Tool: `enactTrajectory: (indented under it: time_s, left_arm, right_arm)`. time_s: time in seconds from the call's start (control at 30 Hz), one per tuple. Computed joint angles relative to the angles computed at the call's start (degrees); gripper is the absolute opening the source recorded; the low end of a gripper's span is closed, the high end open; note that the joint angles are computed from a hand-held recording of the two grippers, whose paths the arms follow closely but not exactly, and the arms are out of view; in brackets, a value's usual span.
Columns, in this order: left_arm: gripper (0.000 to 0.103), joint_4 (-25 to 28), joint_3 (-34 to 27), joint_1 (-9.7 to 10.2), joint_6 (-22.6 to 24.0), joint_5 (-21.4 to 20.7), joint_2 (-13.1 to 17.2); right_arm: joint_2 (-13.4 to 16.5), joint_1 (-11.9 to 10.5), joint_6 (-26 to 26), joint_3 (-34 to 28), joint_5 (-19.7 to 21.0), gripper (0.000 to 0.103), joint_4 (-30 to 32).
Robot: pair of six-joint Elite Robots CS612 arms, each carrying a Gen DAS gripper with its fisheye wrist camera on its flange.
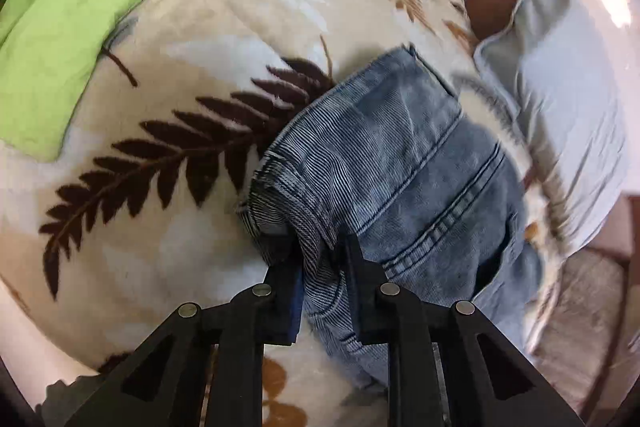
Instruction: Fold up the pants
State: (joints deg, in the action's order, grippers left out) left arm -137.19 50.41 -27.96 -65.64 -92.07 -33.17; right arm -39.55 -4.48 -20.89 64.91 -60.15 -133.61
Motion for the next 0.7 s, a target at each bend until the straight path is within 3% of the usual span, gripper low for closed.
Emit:
enactTrajectory:
  time_s: [0.03, 0.1, 0.2, 0.23, 0.3, 0.43, 0.5, 0.57, 0.7]
  left_arm:
    - [0.026, -0.29, 0.02, -0.22, 0.46, 1.31, -0.19]
    - [0.038, 3.16, -1.04, -1.27, 2.09, 7.06, -0.45]
    - [0.04, 6.62, -1.48, -2.74, 4.37, 12.61, -1.02]
    - [0.04, 6.66, -1.32, -3.36, 5.23, 14.51, -1.38]
    - [0.04, 6.04, 0.08, -5.04, 7.99, 20.79, -2.61]
    - [0.057, -2.73, 6.07, -8.77, 15.75, 28.45, -5.76]
    - [0.06, -9.42, 8.6, -10.72, 21.75, 27.09, -6.85]
    - [0.06, -11.74, 7.87, -11.97, 26.55, 22.89, -6.5]
    - [0.062, -9.48, 0.26, -14.87, 40.19, 10.92, -2.96]
  right_arm:
    - [-0.21, -0.36, 2.06, 0.56, 1.77, 0.008, -1.17]
    - [-0.41, -0.77, 4.44, 0.64, 2.93, 0.023, -0.99]
    - [-2.15, -1.63, 4.96, 2.2, 2.61, 0.033, -1.18]
    - [-3.32, -2.29, 6.2, 3.82, 2.84, 0.05, -3.14]
    - [-5.41, -4.38, 9.42, 6.69, 4.57, 0.07, -7.25]
    - [-9.15, -10.33, 15.98, 11.67, 5.53, 0.069, -12.18]
    - [-10.08, -13.11, 20.01, 12.36, 4.37, 0.07, -12.5]
    - [-10.33, -15.64, 23.9, 12.69, 2.99, 0.07, -14.41]
    - [-10.08, -20.17, 31.41, 13.86, 0.39, 0.07, -17.87]
